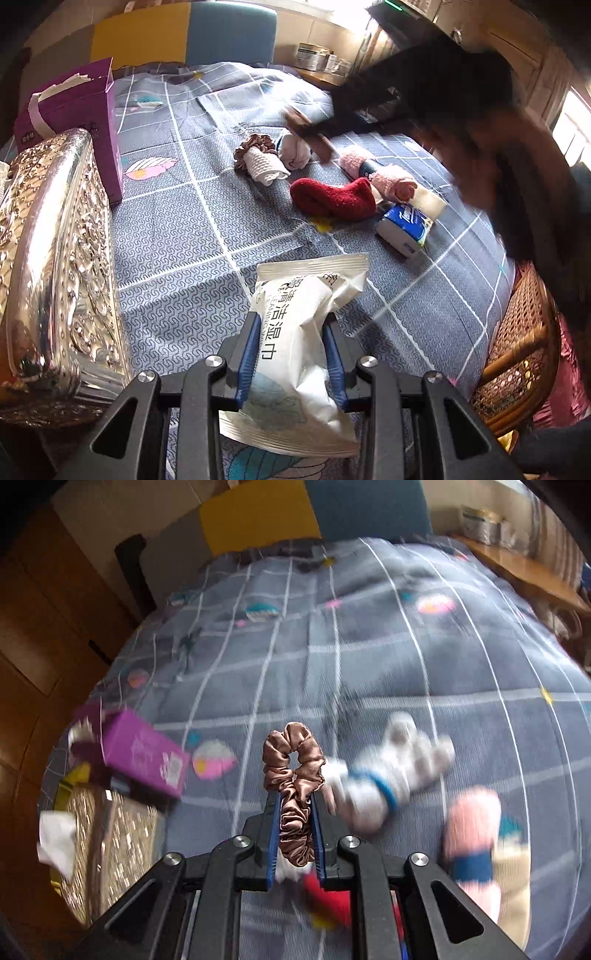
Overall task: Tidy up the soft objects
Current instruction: 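Hold the wet-wipes pack in the left tool while the right tool grasps a brown scrunchie, then place wet-wipes pack and brown scrunchie into the gold tray and release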
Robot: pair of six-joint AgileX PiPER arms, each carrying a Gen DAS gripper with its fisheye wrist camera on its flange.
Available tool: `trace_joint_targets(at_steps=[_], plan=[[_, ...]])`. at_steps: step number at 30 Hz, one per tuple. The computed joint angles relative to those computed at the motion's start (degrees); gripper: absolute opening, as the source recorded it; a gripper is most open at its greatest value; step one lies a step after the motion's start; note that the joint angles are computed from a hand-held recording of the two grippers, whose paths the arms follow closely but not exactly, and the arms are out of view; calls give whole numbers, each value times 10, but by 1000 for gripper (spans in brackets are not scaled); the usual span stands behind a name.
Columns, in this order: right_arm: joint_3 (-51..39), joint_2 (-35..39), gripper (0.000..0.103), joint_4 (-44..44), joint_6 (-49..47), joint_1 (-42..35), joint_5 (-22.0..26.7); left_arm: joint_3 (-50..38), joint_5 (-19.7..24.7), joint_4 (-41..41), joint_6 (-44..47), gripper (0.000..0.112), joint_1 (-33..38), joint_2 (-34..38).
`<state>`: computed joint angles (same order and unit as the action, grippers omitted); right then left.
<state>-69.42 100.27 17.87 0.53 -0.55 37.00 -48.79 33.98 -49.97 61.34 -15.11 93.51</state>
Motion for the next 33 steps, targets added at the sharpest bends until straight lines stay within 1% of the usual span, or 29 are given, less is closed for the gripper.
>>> trace_joint_targets(at_steps=[2,4,6,7,10,13,17,21,26,29,33], plan=[[76,-39,16,0,9,-3,-31,-12,6,14,-30,33,-2,3],[137,-67,16,24,1,-12,-60,-25,13,23,-56,33,-4,2],[170,-76,16,41,-7,-21,-72,-38,17,34,-83,33,-9,-4],[173,-73,16,27,11,-20,-70,-47,21,37,-95,33,-11,-6],[168,-66,16,9,19,-10,-75,-93,40,59,-151,33,-17,-8],[156,-50,16,-18,38,6,-73,-172,83,70,-205,33,-10,10],[158,-47,16,-30,42,11,-82,-301,139,91,-279,33,13,46],[151,-39,16,-77,73,33,-85,-423,174,118,-335,33,68,79],[144,-33,16,-131,103,60,-84,-511,176,156,-380,33,174,113],[141,-27,16,-144,105,68,-77,-517,171,165,-385,33,248,127],[136,-19,17,-157,111,77,-70,-479,158,161,-350,33,337,133]])
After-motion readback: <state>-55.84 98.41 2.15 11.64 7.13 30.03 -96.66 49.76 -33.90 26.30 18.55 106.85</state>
